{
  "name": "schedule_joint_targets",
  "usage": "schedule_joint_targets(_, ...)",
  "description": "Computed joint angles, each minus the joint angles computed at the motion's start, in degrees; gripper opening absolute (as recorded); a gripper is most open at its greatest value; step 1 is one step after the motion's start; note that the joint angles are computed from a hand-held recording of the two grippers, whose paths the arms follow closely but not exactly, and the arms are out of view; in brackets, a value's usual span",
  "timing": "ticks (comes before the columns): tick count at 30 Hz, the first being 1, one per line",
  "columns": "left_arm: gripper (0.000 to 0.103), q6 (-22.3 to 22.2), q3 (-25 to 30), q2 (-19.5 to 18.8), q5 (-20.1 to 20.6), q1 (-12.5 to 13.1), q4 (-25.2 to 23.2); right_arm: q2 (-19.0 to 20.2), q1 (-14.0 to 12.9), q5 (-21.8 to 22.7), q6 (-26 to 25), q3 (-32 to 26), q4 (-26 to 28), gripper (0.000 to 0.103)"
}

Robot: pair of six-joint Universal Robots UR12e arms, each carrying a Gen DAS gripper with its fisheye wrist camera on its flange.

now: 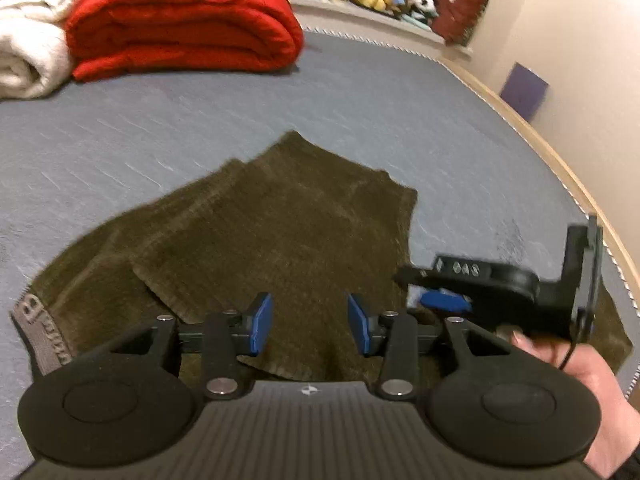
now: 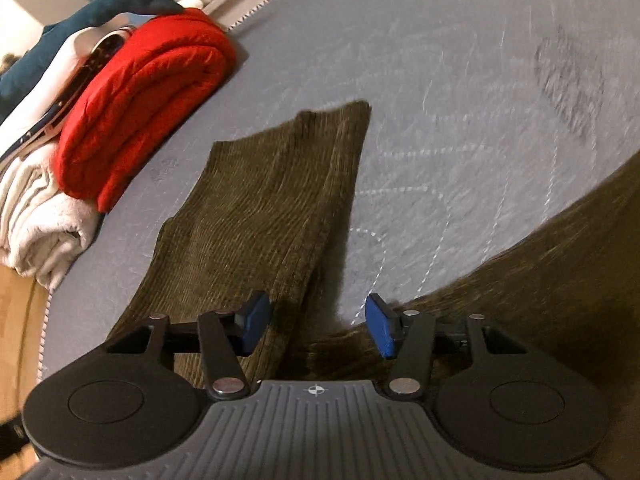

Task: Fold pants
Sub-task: 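Smooth the pant legs with the right tool while the left tool hovers above, then grasp the end of a pant leg with the right tool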

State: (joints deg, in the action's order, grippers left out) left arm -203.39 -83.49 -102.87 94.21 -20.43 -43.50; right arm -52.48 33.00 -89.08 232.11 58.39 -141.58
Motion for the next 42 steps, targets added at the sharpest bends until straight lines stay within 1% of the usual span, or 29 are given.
schedule_joint_targets(1, 0.046, -0.4, -0.1, -0.1, -1.6, 0.3, -0.2, 0.1, 0.0, 0.3, -0.5, -0.2, -0.4, 0.046)
schedule_joint_targets(2, 0.046, -0.7, -0.2, -0.1, -3.1, 0.6, -0.4, 0.4, 0.0, 0.5, -1.3, -0.7, -0.6, 0.034)
schedule_joint_targets(3, 0.046, -0.6, -0.3, -0.2, -4.2, 0.8, -0.4, 0.6, 0.1, 1.0, -2.4, -1.2, -0.7, 0.027)
schedule_joint_targets(4, 0.046, -0.2, -0.4, -0.3, -4.9, 0.8, -0.4, 0.7, 0.1, 1.9, -3.6, -1.6, -1.0, 0.015)
schedule_joint_targets(6, 0.046, 1.1, -0.4, -0.6, -5.9, 0.7, -0.2, 1.2, 0.1, 2.2, -5.5, -2.8, -1.1, 0.008)
schedule_joint_targets(7, 0.046, 1.5, -0.6, -0.7, -6.3, 0.7, 0.1, 1.3, 0.2, 2.4, -6.7, -3.0, -1.9, 0.002)
schedule_joint_targets(8, 0.046, 1.7, -0.7, -0.9, -6.9, 0.7, 0.5, 1.1, 0.1, 3.0, -7.1, -2.5, -3.2, 0.000)
schedule_joint_targets(10, 0.046, 1.8, -1.0, -1.2, -8.3, 0.7, 2.2, 0.9, -0.2, 5.5, -6.7, -1.8, -7.3, 0.000)
schedule_joint_targets(12, 0.046, 1.8, -1.3, -1.4, -9.8, 0.8, 3.9, 0.5, -0.3, 7.7, -7.8, -1.0, -11.5, 0.000)
schedule_joint_targets(14, 0.051, 1.6, -1.5, -1.8, -10.8, 0.9, 5.4, 0.5, -0.5, 10.5, -9.2, -1.1, -13.9, 0.000)
schedule_joint_targets(16, 0.051, 1.9, -1.4, -2.2, -10.9, 0.7, 5.6, 0.6, -0.4, 9.8, -10.5, -2.2, -12.3, 0.000)
schedule_joint_targets(18, 0.051, 2.0, -0.9, -2.8, -10.6, 0.5, 4.3, 0.4, -0.4, 8.8, -9.4, -2.3, -10.2, 0.002)
schedule_joint_targets(19, 0.051, 1.9, -0.6, -3.0, -10.0, 0.4, 3.3, 0.3, -0.3, 7.1, -8.6, -2.6, -7.9, 0.004)
schedule_joint_targets(21, 0.051, 1.8, -0.1, -3.4, -9.2, 0.2, 1.8, 0.7, -0.4, 5.2, -7.7, -3.1, -4.3, 0.013)
schedule_joint_targets(23, 0.051, 2.3, -0.1, -3.5, -8.9, 0.2, 1.5, 0.7, -0.8, 5.9, -5.6, -2.8, -2.2, 0.027)
schedule_joint_targets(25, 0.051, 2.9, -0.2, -3.5, -8.6, 0.1, 1.7, 0.9, -1.0, 6.5, -3.7, -2.8, -0.8, 0.029)
schedule_joint_targets(28, 0.051, 3.3, -0.4, -3.3, -8.9, 0.2, 2.2, 1.3, -1.1, 7.1, -3.0, -3.0, 0.4, 0.029)
schedule_joint_targets(30, 0.051, 4.1, -0.4, -3.3, -8.9, 0.2, 2.3, 1.4, -1.1, 7.3, -2.5, -3.0, 0.1, 0.029)
schedule_joint_targets(31, 0.051, 4.5, -0.4, -3.3, -8.9, 0.1, 2.4, 1.5, -1.0, 7.2, -2.7, -3.2, 0.0, 0.025)
schedule_joint_targets(32, 0.051, 4.8, -0.4, -3.4, -9.0, 0.1, 2.4, 1.5, -0.9, 6.8, -3.0, -3.3, -0.4, 0.014)
schedule_joint_targets(33, 0.051, 4.8, -0.3, -3.5, -9.0, 0.0, 2.3, 1.4, -0.8, 6.5, -3.4, -3.2, -1.1, 0.007)
schedule_joint_targets(36, 0.051, 4.8, -0.2, -3.7, -9.3, 0.0, 2.3, 1.3, -0.7, 6.7, -3.4, -3.2, -3.0, 0.006)
schedule_joint_targets(38, 0.051, 4.8, -0.1, -3.7, -9.3, 0.0, 2.3, 1.3, -0.7, 6.4, -3.6, -3.4, -3.0, 0.006)
schedule_joint_targets(40, 0.051, 4.8, 0.0, -3.7, -9.1, 0.0, 2.1, 1.2, -0.6, 5.3, -3.3, -4.3, 0.5, 0.007)
schedule_joint_targets(41, 0.051, 5.0, 0.0, -3.7, -8.8, -0.1, 2.1, 1.3, -0.6, 4.8, -2.5, -4.6, 1.6, 0.008)
schedule_joint_targets(42, 0.051, 5.2, 0.0, -3.7, -8.7, -0.1, 2.1, 1.2, -0.7, 5.2, -1.8, -4.2, 1.4, 0.009)
